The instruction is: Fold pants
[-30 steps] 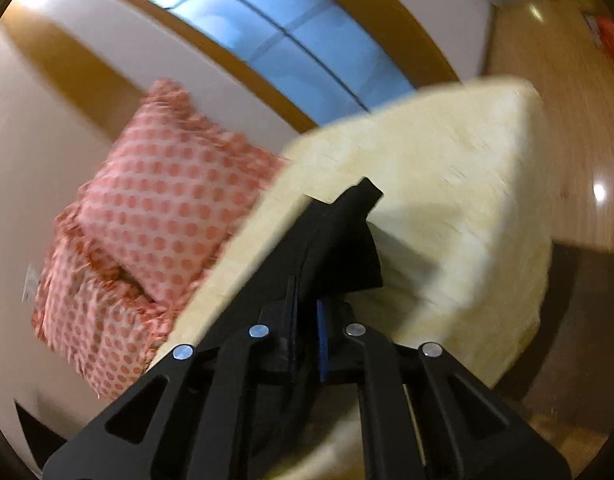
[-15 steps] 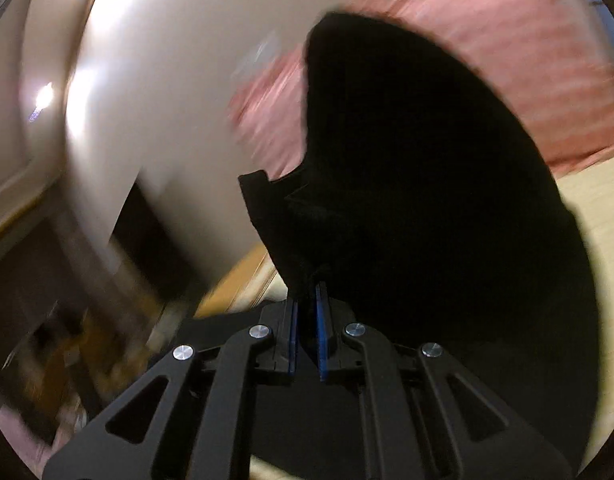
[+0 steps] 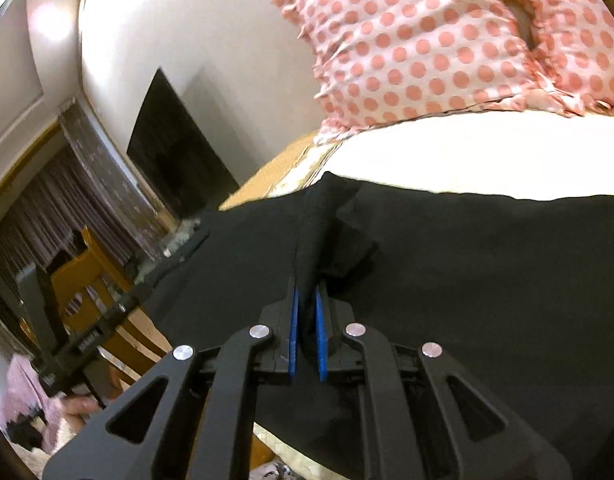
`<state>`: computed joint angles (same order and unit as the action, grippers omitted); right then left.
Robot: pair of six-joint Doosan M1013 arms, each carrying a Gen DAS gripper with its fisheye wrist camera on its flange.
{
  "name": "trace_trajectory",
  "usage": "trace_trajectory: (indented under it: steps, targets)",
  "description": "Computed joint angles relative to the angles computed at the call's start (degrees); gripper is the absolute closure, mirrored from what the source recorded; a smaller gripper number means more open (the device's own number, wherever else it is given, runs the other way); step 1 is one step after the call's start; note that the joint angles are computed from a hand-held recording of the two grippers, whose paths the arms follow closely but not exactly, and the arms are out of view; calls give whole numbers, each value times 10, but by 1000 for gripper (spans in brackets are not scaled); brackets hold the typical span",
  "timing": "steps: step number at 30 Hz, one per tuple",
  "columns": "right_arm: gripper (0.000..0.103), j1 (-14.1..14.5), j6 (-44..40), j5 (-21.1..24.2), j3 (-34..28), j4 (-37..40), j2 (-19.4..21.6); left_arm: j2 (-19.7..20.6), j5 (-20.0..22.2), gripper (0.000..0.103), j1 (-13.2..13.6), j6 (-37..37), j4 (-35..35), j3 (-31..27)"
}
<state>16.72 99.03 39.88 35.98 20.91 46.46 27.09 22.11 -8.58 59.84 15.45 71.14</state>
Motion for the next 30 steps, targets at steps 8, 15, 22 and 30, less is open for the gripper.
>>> trace_trajectory:
  steps: [8, 15, 22, 30]
  targets:
    - [92, 23, -10, 86, -94, -74, 48, -5, 9, 12, 9, -65, 51, 7]
    - [37, 22, -189, 39, 0, 53, -1, -12, 21, 12, 22, -186, 149, 21]
    - [38, 47, 77, 74, -99, -290, 48, -12, 30, 12, 48, -161, 54, 28]
    - [32, 47, -36, 113, -77, -211, 41, 12, 38, 12, 82, 39, -228, -2]
